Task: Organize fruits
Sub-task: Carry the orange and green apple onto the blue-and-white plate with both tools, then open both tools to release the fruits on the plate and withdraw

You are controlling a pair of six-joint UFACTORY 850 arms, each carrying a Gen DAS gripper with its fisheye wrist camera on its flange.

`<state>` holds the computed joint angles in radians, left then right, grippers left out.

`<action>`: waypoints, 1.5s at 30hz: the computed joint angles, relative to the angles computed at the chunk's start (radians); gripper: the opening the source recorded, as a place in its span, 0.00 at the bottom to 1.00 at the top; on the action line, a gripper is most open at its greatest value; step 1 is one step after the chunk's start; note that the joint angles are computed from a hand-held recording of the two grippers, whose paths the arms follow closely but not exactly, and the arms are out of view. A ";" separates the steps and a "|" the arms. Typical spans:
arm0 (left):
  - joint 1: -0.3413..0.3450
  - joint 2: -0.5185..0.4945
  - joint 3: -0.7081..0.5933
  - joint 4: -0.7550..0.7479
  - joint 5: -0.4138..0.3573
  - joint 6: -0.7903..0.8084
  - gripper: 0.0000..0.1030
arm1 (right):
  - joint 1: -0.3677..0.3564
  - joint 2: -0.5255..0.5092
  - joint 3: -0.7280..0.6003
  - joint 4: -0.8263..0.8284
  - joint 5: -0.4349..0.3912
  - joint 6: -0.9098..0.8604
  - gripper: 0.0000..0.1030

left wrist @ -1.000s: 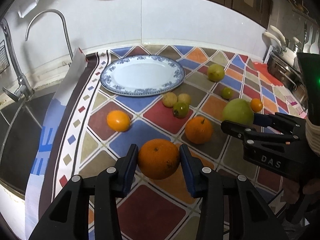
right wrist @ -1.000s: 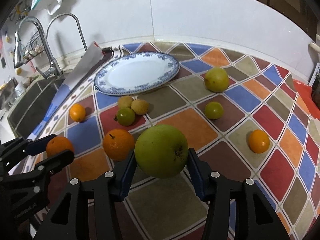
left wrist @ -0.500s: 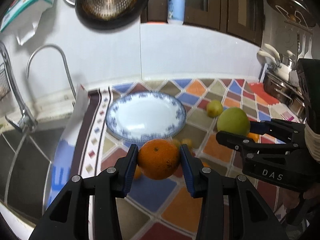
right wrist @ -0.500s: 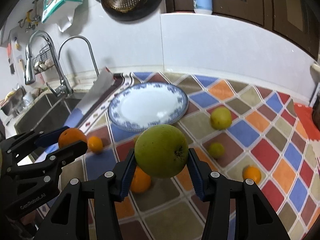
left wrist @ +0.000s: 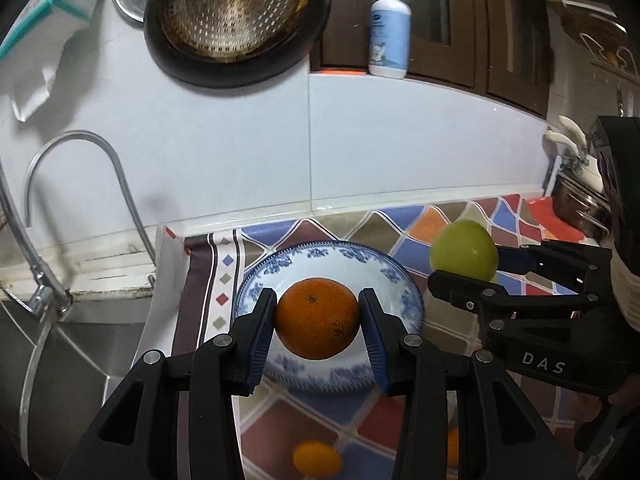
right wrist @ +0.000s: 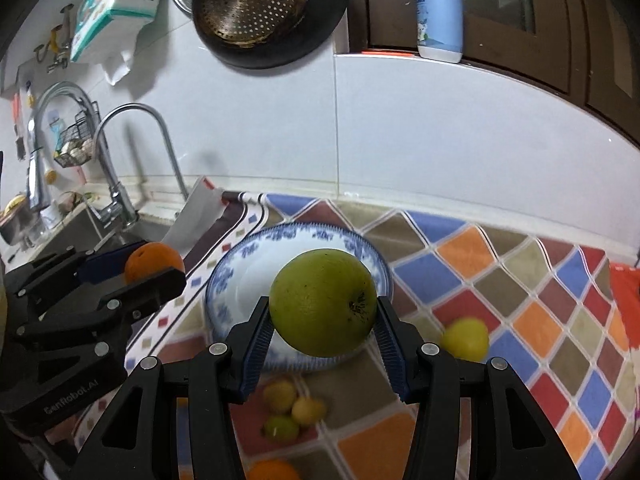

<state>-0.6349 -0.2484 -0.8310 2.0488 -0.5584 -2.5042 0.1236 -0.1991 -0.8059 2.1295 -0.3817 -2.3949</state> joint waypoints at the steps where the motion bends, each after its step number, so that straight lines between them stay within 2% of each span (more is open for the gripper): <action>1: 0.017 -0.011 -0.012 0.012 0.014 -0.010 0.41 | 0.005 -0.014 -0.016 0.007 0.005 -0.007 0.49; 7: 0.105 -0.089 -0.086 0.106 0.104 -0.076 0.41 | 0.042 -0.141 -0.157 -0.037 0.058 0.052 0.49; 11: 0.146 -0.151 -0.143 0.132 0.162 -0.061 0.41 | 0.055 -0.226 -0.245 -0.168 0.092 0.204 0.49; 16: 0.181 -0.224 -0.215 0.097 0.227 0.016 0.41 | 0.068 -0.321 -0.341 -0.375 0.123 0.428 0.49; 22: 0.207 -0.289 -0.284 0.007 0.285 0.150 0.41 | 0.072 -0.415 -0.445 -0.732 0.143 0.800 0.49; 29: 0.225 -0.327 -0.324 -0.096 0.326 0.268 0.41 | 0.076 -0.452 -0.482 -0.864 0.150 0.923 0.49; 35: 0.218 -0.303 -0.303 -0.038 0.295 0.211 0.50 | 0.075 -0.452 -0.479 -0.870 0.145 0.921 0.51; 39: 0.204 -0.259 -0.264 -0.043 0.252 0.198 0.56 | 0.074 -0.418 -0.443 -0.677 0.167 0.719 0.58; 43: 0.176 -0.211 -0.221 -0.078 0.182 0.210 0.64 | 0.071 -0.367 -0.389 -0.448 0.180 0.488 0.58; 45: 0.160 -0.181 -0.194 -0.096 0.146 0.207 0.68 | 0.073 -0.335 -0.354 -0.279 0.189 0.325 0.59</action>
